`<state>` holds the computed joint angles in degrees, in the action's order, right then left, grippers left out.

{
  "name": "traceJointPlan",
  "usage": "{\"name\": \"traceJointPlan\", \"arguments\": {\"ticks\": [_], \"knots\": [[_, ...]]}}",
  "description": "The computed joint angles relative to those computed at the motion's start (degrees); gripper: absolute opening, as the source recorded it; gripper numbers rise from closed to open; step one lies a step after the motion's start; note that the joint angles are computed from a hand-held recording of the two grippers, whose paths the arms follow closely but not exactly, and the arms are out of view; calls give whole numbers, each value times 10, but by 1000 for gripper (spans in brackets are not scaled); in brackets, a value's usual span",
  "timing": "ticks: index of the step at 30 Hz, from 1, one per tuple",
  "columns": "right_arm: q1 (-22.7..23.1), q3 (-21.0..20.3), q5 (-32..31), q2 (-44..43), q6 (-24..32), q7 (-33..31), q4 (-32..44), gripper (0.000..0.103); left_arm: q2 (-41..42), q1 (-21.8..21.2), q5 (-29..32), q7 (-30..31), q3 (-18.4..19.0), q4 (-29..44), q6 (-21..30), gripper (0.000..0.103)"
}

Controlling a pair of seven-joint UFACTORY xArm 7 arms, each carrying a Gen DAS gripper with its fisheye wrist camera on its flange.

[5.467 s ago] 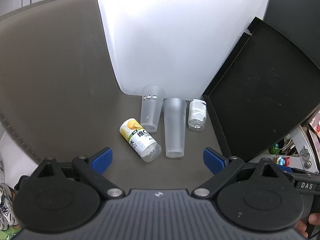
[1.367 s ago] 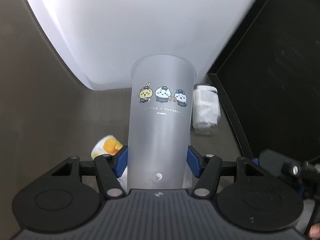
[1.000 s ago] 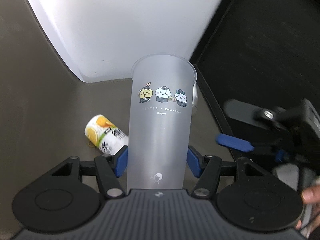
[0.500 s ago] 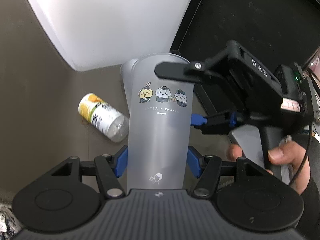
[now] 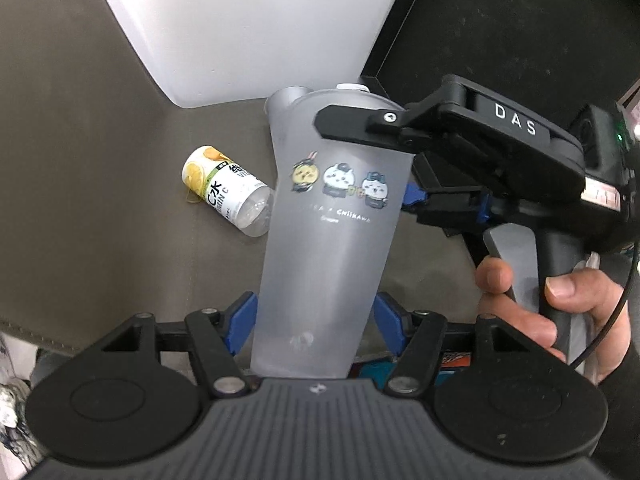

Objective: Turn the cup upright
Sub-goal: 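Close the right gripper on the cup while the left gripper opens and releases it, then rotate the cup opening-up with the right gripper and lower it onto the seat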

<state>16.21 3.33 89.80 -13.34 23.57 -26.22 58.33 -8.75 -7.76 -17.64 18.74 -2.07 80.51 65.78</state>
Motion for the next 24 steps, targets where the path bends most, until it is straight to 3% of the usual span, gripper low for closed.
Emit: {"name": "traceJointPlan", "arguments": {"ticks": [7, 12, 17, 24], "knots": [[9, 8, -65, -34, -86, 20, -16, 74, -21, 0, 4, 10, 2, -8, -4, 64], [4, 27, -210, -54, -156, 102, -37, 74, -20, 5, 11, -8, 4, -2, -10, 64], [-69, 96, -400, -77, -196, 222, -66, 74, -11, 10, 12, -26, 6, 11, -23, 64], [-159, 172, -560, -109, -202, 322, -89, 74, 6, 19, 4, -45, 11, 44, -26, 64]]}}
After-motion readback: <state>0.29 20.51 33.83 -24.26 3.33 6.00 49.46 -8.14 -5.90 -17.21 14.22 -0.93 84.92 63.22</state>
